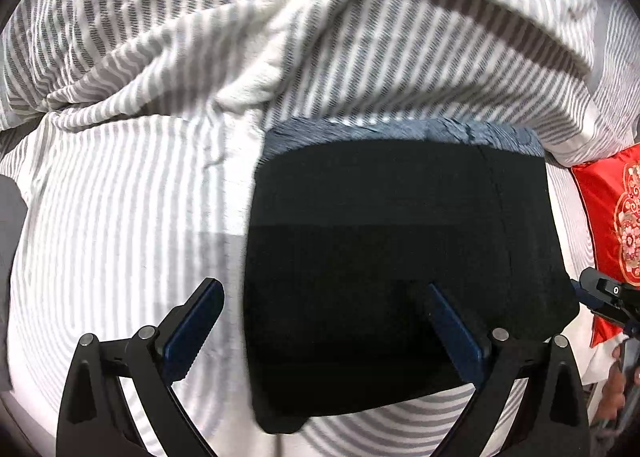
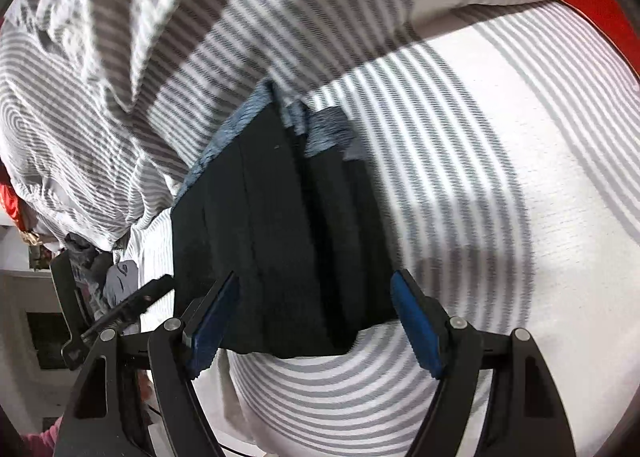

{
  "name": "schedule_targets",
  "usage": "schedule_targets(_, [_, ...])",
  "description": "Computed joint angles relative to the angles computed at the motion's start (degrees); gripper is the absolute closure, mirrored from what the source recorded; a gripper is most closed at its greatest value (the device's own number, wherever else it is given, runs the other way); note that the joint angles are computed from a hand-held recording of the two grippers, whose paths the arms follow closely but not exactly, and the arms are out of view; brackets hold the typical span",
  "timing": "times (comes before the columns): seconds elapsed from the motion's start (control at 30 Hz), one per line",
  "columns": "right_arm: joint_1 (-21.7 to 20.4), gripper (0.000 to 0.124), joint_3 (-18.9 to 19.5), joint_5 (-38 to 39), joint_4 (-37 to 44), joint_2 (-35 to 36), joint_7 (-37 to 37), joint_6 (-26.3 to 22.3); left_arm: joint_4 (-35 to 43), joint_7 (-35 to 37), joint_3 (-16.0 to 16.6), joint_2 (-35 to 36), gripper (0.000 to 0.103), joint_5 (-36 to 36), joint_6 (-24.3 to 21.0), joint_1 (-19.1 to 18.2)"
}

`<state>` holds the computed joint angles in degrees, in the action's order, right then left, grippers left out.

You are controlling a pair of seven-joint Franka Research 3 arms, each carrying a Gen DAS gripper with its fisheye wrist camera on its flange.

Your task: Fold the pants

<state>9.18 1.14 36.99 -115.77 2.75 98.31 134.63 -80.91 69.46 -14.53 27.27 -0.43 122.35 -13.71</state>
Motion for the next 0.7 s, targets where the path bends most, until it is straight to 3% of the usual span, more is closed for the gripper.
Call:
schedule_targets(0.17, [-1.34, 0.043, -0.67, 2.15, 2.41, 2.26, -2.54, -2.57, 4.08, 5.99, -1.16, 3.01, 0.002, -4.26, -3.75, 2.95])
schedule_targets(0.33, [-2.23, 0.043, -0.25, 3.25, 6.29, 6.12, -5.18, -5.29, 6.15, 8.80, -1.23, 4.75, 0.002, -5.44, -6.18, 3.04])
schedule_targets(0.7, [-4.05, 0.043, 0.78, 6.41, 10.88, 11.13, -10.82, -9.51, 11.67, 7.67, -0.85, 10.24, 0.002, -6.39, -9.42, 2.49])
